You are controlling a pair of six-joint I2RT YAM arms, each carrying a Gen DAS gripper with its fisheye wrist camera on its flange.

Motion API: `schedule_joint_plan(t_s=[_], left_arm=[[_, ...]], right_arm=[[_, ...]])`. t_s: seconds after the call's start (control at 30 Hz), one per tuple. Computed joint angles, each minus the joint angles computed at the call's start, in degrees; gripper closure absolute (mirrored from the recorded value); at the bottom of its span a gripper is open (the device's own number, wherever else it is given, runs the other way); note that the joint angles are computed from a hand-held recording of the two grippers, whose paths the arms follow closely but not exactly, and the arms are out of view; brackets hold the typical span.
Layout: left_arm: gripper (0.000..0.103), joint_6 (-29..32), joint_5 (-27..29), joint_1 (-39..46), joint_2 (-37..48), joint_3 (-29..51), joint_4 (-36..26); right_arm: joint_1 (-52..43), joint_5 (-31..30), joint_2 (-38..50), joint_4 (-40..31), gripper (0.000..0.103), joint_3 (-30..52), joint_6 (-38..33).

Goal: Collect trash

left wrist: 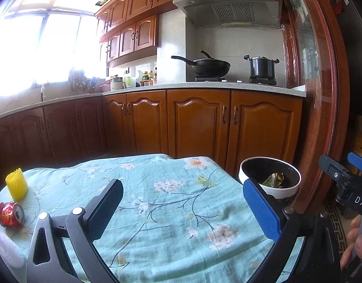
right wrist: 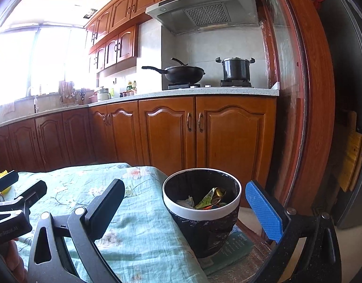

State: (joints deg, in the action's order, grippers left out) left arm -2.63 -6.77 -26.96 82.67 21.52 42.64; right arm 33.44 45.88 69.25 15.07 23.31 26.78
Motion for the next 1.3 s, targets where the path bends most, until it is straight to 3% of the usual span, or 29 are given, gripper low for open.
schedule_joint_plan(t_s=[0.53,1.3], left_arm=[[0.001,1.23,4.97,3.94,1.85,-0.09,2.42],[0.001,1.73,6.65,5.64,3.40,-0.03,4.42]], right_arm=[[0.35,-0.80,1.17,0.81,0.000,0.53,-0.24],[0.64,-1.68,0.78,2.62,0.000,-0.23,-0.72]])
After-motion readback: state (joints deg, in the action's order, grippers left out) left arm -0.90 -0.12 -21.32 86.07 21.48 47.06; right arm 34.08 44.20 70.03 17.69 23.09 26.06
